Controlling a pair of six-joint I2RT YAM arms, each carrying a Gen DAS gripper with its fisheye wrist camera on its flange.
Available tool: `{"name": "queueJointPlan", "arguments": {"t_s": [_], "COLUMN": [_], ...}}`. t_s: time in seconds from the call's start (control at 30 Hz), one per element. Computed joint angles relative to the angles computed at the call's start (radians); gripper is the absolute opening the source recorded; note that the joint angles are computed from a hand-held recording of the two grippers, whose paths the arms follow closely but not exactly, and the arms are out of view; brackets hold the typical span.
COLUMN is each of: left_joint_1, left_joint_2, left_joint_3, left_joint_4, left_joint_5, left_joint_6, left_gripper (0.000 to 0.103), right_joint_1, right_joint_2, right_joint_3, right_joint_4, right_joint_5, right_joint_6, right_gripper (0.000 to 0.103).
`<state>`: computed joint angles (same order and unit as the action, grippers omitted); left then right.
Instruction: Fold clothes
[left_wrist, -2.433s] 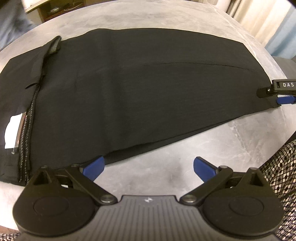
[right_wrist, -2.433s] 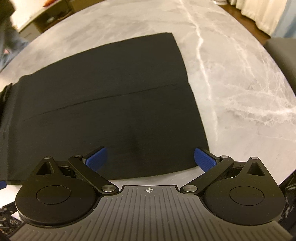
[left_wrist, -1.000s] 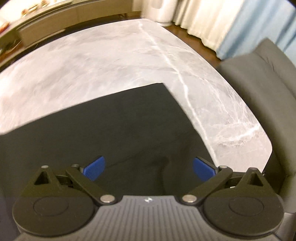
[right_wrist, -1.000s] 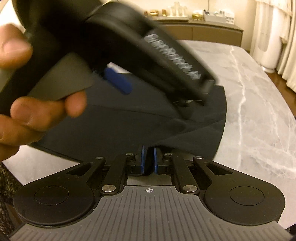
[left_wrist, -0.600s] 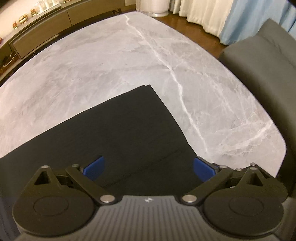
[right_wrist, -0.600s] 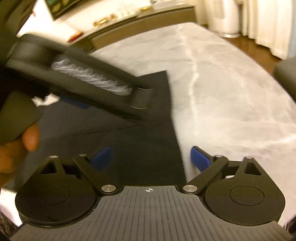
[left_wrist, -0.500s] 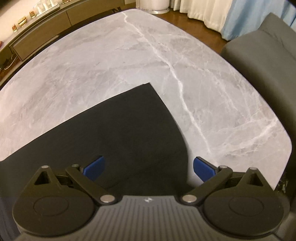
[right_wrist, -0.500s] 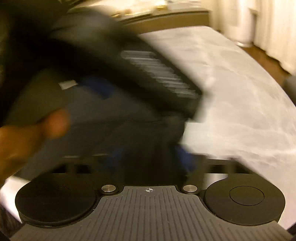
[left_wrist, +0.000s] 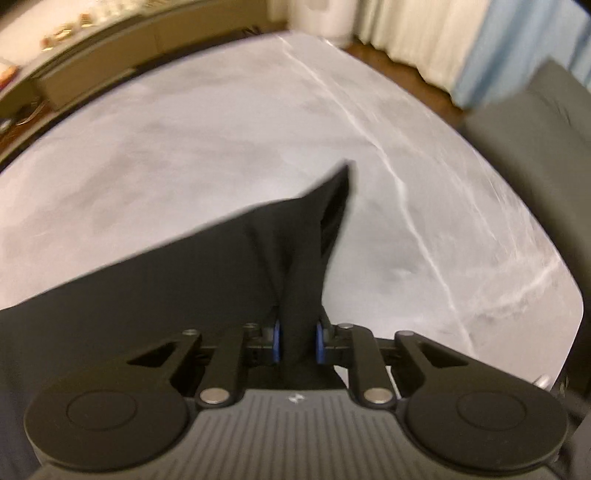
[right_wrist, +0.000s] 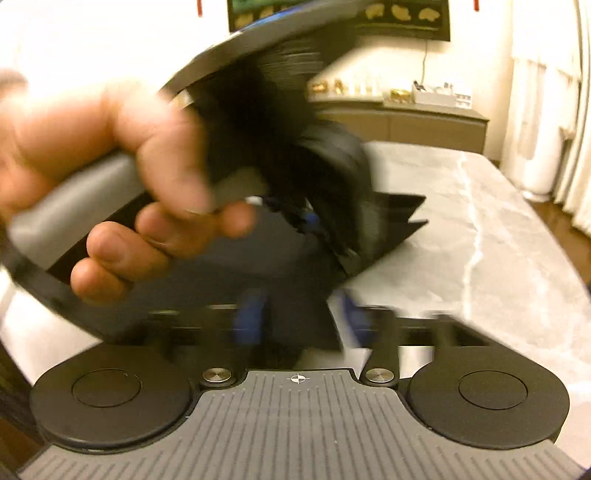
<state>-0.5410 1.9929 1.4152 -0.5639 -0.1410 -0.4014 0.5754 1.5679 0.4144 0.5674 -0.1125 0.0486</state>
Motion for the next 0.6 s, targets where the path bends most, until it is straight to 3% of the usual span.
{"name": "queueJointPlan", "arguments": {"t_s": [0.03, 0.17, 0.27, 0.33, 0.4, 0.53, 0.6], "left_joint_1": [0.03, 0.192, 0.341, 0.395, 0.419, 0.446, 0.451], "left_joint_2": [-0.067, -0.394, -0.518, -0.507, -0.517, -0.532, -0.537], "left_joint_3": [-0.064, -0.367, -0.547, -0.608, -0.68, -0.768, -0.804], "left_joint_4": [0.022, 0.084, 0.101, 0.104, 0.164, 0.258, 0.307], "left_joint_5": [0.012, 0.034, 0.047, 0.067, 0.079, 0.121, 0.131], "left_joint_6": [-0.01, -0.022, 0.029, 0.056, 0.048, 0.009, 0.019], "left_gripper": [0.016, 0.015, 0.026, 0.034, 0.059, 0.061, 0.055], "right_joint_1": [-0.021, -0.084, -0.06, -0.025, 0.017, 0.095, 0.114], "right_joint_2": [-0.01, 0.001, 0.031, 0.05, 0.055, 0.088, 0.07], "right_joint_3": [-0.016, -0.014, 0.021, 0.058, 0.081, 0.117, 0.114], "right_joint_4": [0.031, 0.058, 0.008, -0.048, -0.093, -0.115, -0.124], "right_joint_5": [-0.037, -0.104, -0.062, -0.036, -0.004, 0.058, 0.07], "right_joint_6": [0.02, 0.099, 0.121, 0.11, 0.104, 0.111, 0.111], "right_gripper": [0.088, 0.088, 0.088, 0.088, 0.088, 0.088, 0.087]}}
